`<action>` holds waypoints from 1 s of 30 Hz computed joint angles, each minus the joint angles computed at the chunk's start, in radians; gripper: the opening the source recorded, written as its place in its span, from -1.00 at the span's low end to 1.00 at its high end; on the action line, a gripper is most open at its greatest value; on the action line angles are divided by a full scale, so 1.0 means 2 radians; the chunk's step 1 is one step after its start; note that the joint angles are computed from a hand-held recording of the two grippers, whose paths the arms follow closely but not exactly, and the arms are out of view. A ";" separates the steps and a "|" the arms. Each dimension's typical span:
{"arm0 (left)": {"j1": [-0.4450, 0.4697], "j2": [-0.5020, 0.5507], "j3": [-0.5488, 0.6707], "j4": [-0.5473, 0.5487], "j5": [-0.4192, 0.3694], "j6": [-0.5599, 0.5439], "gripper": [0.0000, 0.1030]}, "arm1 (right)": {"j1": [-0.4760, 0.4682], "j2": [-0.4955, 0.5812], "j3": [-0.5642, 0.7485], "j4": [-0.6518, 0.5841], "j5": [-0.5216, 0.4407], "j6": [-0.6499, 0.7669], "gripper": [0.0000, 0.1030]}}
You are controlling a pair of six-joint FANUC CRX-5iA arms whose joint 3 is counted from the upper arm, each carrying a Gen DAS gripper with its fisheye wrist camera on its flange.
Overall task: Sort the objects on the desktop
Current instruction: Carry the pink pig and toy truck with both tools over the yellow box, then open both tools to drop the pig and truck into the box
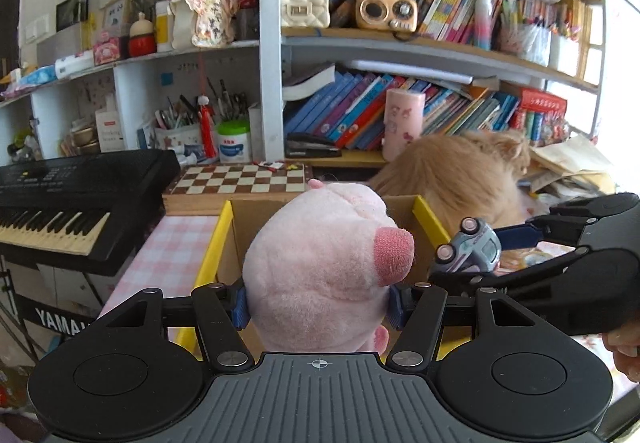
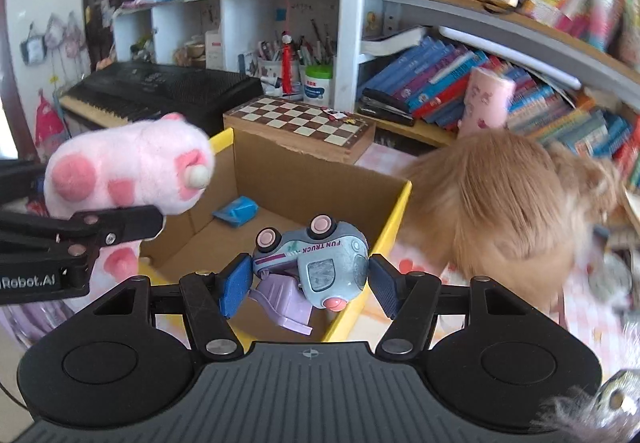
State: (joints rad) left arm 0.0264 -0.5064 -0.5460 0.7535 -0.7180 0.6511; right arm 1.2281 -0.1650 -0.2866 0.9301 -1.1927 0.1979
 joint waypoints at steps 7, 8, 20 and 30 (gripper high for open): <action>-0.038 0.073 0.057 -0.094 0.027 0.060 0.18 | -0.070 0.038 0.024 -0.050 0.071 0.154 0.17; -0.041 0.082 0.065 -0.104 0.025 0.066 0.18 | -0.078 0.046 0.032 -0.063 0.078 0.182 0.17; -0.064 0.168 0.151 -0.206 -0.016 0.128 0.19 | -0.146 0.127 0.143 -0.204 0.074 0.479 0.18; -0.072 0.190 0.191 -0.249 -0.052 0.148 0.29 | -0.158 0.160 0.206 -0.273 0.030 0.560 0.18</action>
State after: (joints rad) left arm -0.1174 -0.1267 -0.1646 0.2562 -0.8223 0.9480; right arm 0.9123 0.1546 0.1249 0.3843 -1.1320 1.3174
